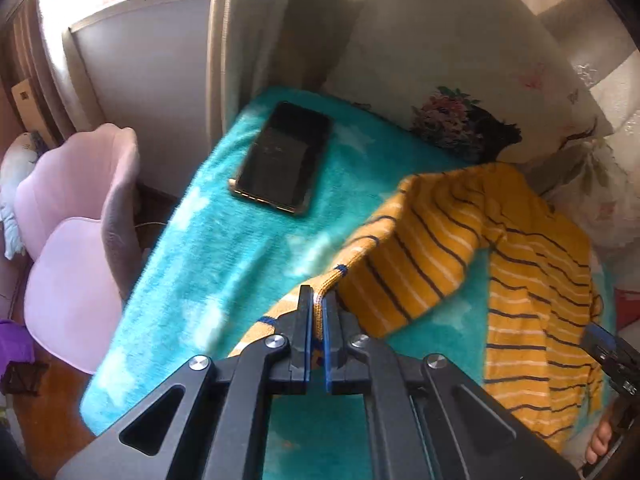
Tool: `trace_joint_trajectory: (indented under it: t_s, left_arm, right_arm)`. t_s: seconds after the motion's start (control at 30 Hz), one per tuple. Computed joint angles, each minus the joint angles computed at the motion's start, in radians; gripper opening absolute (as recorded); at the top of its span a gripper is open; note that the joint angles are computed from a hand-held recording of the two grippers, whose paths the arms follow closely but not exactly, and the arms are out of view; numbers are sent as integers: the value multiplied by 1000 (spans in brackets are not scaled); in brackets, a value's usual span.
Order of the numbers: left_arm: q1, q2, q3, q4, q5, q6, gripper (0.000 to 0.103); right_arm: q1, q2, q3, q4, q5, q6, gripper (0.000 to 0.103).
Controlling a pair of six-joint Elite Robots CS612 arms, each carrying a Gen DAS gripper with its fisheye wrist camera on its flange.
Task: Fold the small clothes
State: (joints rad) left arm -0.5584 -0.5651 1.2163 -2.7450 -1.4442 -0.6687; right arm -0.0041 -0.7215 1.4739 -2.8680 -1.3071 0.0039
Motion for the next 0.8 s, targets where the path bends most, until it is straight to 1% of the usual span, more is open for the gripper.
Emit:
trace_joint_trajectory:
  t_s: [0.07, 0.1, 0.13, 0.17, 0.2, 0.23, 0.3, 0.37, 0.43, 0.5, 0.53, 0.6, 0.67, 0.73, 0.8]
  left_arm:
    - [-9, 4, 2, -52, -88, 7, 4]
    - [-13, 8, 2, -73, -129, 11, 8]
    - [-19, 7, 8, -87, -149, 11, 21]
    - [-25, 4, 16, -89, -153, 8, 32]
    - [-33, -3, 30, -89, -131, -1, 53]
    - [-41, -15, 55, -100, -89, -18, 62]
    - [-46, -41, 110, -135, -53, -50, 62]
    - [-38, -65, 161, -164, -41, -92, 64]
    - [-32, -90, 214, -180, 0, -151, 71]
    - [-32, -114, 256, -167, 60, -207, 76]
    - [-33, -124, 274, -156, 92, -234, 79]
    - [-35, -143, 301, -125, 141, -287, 82]
    - [-36, -151, 313, -109, 151, -311, 82]
    - [-37, -156, 320, -104, 154, -312, 82]
    - [-39, -156, 320, -111, 152, -310, 82]
  right_arm:
    - [12, 14, -27, 4, -9, 19, 65]
    - [16, 24, -43, 18, -2, 35, 65]
    - [17, 32, -57, 40, 9, 44, 65]
    - [19, 37, -67, 58, 17, 48, 65]
    - [21, 41, -76, 78, 31, 47, 65]
    - [24, 46, -85, 96, 47, 39, 65]
    - [34, 52, -99, 125, 83, 13, 65]
    - [46, 66, -123, 176, 140, -24, 66]
    - [61, 88, -157, 245, 201, -63, 66]
    - [76, 112, -191, 307, 246, -99, 65]
    - [88, 125, -211, 336, 253, -118, 65]
    - [104, 139, -230, 363, 263, -147, 65]
    - [123, 154, -253, 382, 247, -171, 65]
    - [140, 167, -270, 388, 213, -180, 65]
    - [154, 171, -269, 346, 190, -181, 60]
